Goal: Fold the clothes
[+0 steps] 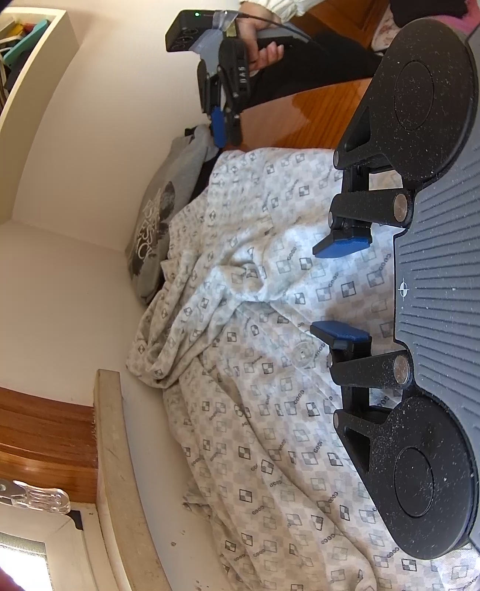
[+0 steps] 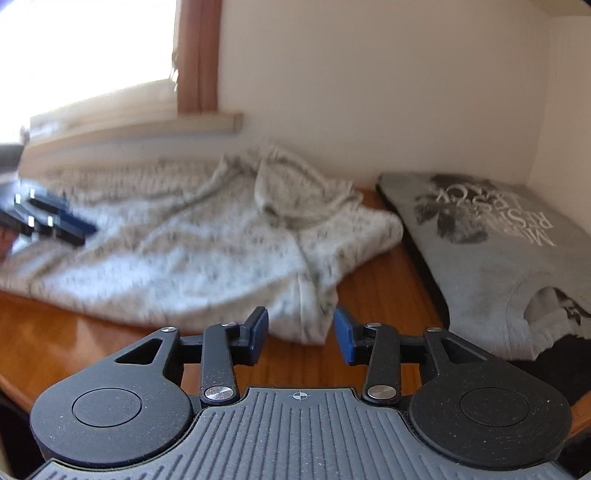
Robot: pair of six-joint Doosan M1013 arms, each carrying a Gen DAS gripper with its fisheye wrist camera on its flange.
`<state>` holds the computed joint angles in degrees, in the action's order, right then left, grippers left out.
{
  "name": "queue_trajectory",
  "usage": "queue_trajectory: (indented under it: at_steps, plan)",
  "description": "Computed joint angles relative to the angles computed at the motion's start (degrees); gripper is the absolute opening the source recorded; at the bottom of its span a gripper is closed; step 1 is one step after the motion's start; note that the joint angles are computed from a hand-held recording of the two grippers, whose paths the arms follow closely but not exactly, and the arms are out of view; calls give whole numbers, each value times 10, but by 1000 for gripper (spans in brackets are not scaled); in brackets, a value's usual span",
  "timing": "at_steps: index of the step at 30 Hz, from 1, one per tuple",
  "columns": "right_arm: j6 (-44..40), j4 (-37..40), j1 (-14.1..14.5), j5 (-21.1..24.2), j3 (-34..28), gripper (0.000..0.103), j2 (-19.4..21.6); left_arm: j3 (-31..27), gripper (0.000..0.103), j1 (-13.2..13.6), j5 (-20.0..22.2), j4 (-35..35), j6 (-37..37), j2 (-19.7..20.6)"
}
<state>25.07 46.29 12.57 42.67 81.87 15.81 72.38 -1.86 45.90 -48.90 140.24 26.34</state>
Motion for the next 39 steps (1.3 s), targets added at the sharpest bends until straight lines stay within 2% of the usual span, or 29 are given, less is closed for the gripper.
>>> queue_trajectory:
  at_steps: [5, 6, 7, 8, 11, 13, 14, 18, 21, 22, 25, 26, 28, 31, 35, 36, 37, 38, 39]
  plan:
    - [-4, -36, 10, -2, -7, 41, 9, -2, 42, 1, 3, -2, -2, 1]
    - [-3, -40, 11, -1, -10, 38, 11, -2, 42, 1, 4, -3, -2, 1]
    - [-2, -44, 12, -4, -11, 15, 12, -3, 43, 1, 4, -3, -2, 1]
    - [-3, -51, 12, -17, -10, 3, 9, -3, 43, 1, 4, -4, -2, 1]
    - [0, -75, 15, -69, -4, 0, 0, -3, 43, 2, 6, -6, -2, 2]
    - [68, -137, 20, -150, 4, 1, -7, -4, 43, 3, 7, -8, -3, 2]
    - [97, -161, 20, -172, 6, 1, -7, -4, 43, 3, 8, -10, -3, 3]
    - [83, -117, 9, -150, 11, 1, -11, -3, 44, 4, 7, -14, 0, 2]
    - [24, -35, 12, -124, 24, 7, -15, 4, 45, 2, -10, -2, 3, -5]
    - [9, -16, 15, -111, 26, 17, -15, 7, 45, 2, -15, 5, 2, -8]
    - [-7, 11, 24, -81, 24, 37, -13, 20, 53, 3, -31, 24, -6, -20]
    - [-8, 16, 27, -73, 23, 40, -12, 24, 55, 4, -33, 26, -7, -24]
    - [-3, 31, 26, -66, 22, 52, -10, 33, 56, 7, -36, 21, -2, -31]
    - [34, 37, 21, -58, 19, 59, -5, 48, 56, 15, -39, -2, 18, -41]
    - [59, 37, 19, -39, 15, 59, 1, 59, 57, 24, -37, -16, 26, -44]
    - [62, 28, 21, -41, 15, 55, 1, 59, 57, 25, -37, -15, 23, -43]
    - [69, 14, 23, -42, 13, 36, 1, 58, 57, 26, -34, -13, 18, -42]
    - [76, 0, 26, -44, 12, 21, 2, 58, 57, 26, -34, -11, 18, -42]
    - [83, -14, 28, -46, 11, 13, 2, 59, 57, 26, -34, -9, 18, -43]
